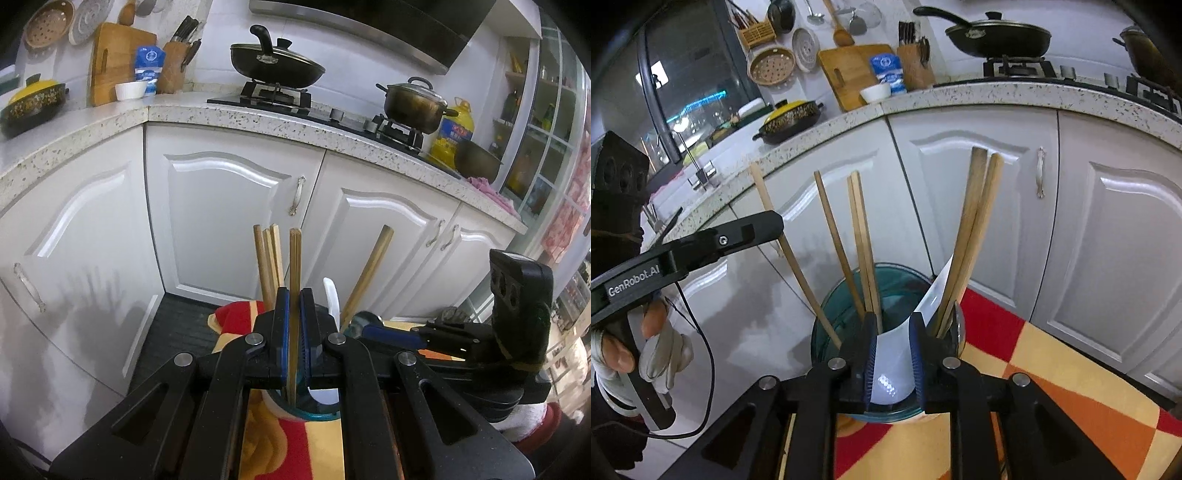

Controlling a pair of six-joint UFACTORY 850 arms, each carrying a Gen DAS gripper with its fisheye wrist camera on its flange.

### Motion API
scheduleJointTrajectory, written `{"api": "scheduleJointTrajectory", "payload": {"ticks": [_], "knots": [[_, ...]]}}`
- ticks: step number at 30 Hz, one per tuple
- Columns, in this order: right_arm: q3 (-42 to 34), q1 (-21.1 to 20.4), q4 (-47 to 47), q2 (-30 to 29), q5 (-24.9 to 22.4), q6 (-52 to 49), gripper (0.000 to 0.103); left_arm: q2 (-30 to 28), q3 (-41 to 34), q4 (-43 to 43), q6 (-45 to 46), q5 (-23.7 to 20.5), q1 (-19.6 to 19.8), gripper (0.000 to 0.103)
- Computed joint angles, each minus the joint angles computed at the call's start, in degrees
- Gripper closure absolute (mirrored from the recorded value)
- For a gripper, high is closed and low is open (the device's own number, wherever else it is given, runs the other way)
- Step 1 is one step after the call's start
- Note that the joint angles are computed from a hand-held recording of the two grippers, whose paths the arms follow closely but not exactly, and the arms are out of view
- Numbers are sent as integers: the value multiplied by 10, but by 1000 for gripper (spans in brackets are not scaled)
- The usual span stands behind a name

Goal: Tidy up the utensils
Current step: 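Open the right tool to release the white spoon into the holder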

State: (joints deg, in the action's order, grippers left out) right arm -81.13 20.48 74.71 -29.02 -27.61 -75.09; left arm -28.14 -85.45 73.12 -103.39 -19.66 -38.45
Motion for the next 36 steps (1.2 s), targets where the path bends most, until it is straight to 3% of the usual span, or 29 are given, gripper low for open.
{"api": "scheduleJointTrajectory", "payload": {"ticks": [8, 12, 15, 16, 19, 22, 28, 31, 36], "knots": [[-84, 15, -221, -51, -12, 254, 78, 4, 12, 9, -15, 5, 2, 99], [-99, 17, -225, -53, -11, 260, 78, 3, 15, 8, -15, 10, 2, 99], [-134, 18, -248, -63, -10, 293, 65, 2, 16, 14, -26, 14, 2, 99], [-154, 18, -267, -74, -19, 314, 61, 2, 17, 16, -30, 16, 3, 99], [-222, 23, -338, -114, -62, 394, 61, 1, 18, 17, -34, 20, 3, 99], [-263, 30, -404, -134, -74, 464, 61, 1, 19, 21, -38, 25, 3, 99], [-265, 35, -433, -122, -75, 473, 61, 3, 23, 30, -52, 38, 6, 99], [-235, 24, -381, -96, -52, 426, 61, 6, 29, 38, -61, 40, 7, 99], [-235, -6, -291, -87, -57, 363, 61, 3, 26, 25, -49, 41, 8, 99]]}}
